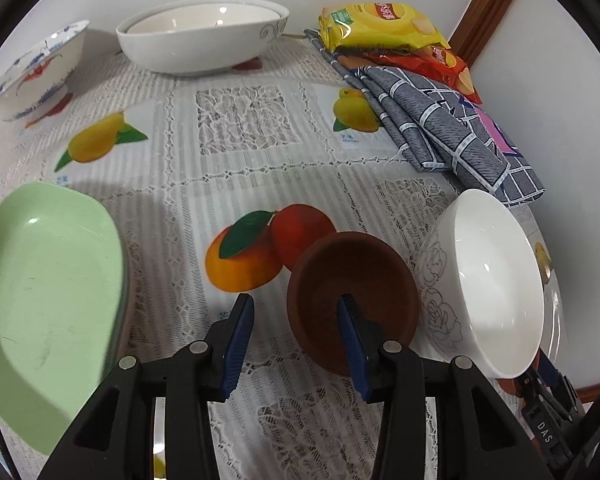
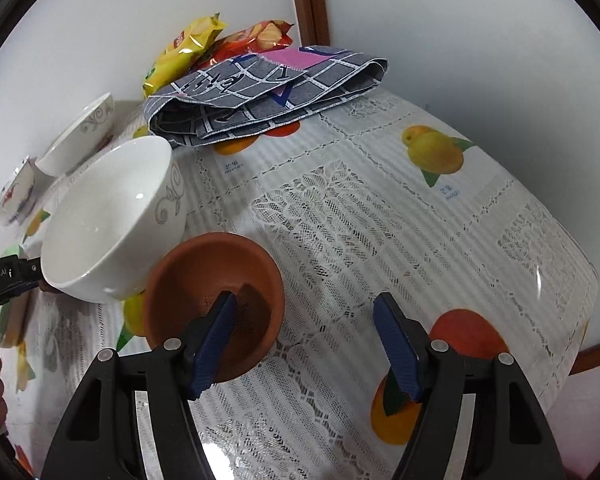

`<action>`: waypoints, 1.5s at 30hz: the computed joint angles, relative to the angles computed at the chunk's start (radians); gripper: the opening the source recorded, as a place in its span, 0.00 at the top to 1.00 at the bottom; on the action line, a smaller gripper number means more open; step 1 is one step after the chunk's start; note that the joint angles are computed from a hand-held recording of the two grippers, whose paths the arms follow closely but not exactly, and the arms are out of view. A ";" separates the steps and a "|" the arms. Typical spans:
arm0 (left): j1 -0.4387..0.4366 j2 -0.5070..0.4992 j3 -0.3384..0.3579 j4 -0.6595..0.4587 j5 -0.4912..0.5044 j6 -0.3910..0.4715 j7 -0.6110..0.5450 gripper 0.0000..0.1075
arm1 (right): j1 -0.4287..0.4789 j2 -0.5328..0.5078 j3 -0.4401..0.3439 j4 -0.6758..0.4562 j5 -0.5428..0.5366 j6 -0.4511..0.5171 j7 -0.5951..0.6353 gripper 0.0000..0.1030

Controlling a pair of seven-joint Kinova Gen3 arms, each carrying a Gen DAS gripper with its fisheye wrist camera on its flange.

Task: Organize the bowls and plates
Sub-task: 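Close the right tool on one brown clay bowl rim while the left tool grasps the other, then lift the brown bowl with the right tool over the white bowl while the left tool holds its bowl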

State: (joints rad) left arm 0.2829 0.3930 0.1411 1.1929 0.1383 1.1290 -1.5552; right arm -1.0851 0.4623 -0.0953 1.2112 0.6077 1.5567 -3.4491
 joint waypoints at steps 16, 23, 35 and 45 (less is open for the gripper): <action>0.020 0.018 0.002 -0.013 -0.014 -0.022 0.028 0.80 | -0.004 -0.005 0.000 0.015 0.032 -0.012 -0.001 0.53; -0.009 0.022 0.008 -0.021 0.030 -0.001 0.016 0.88 | -0.010 -0.011 -0.001 0.027 0.055 -0.058 -0.024 0.80; -0.061 -0.037 0.018 0.017 0.101 0.003 -0.075 0.92 | -0.048 -0.013 0.002 0.000 0.094 -0.020 -0.094 0.91; -0.076 -0.110 0.012 0.006 0.116 0.019 -0.129 0.92 | -0.101 0.014 0.022 -0.143 0.133 0.125 -0.040 0.91</action>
State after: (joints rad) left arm 0.2065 0.2833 0.1536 1.1985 0.2543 1.1484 -1.6843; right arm -1.1864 0.4765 -0.0732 1.0679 0.7403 1.6818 -3.4890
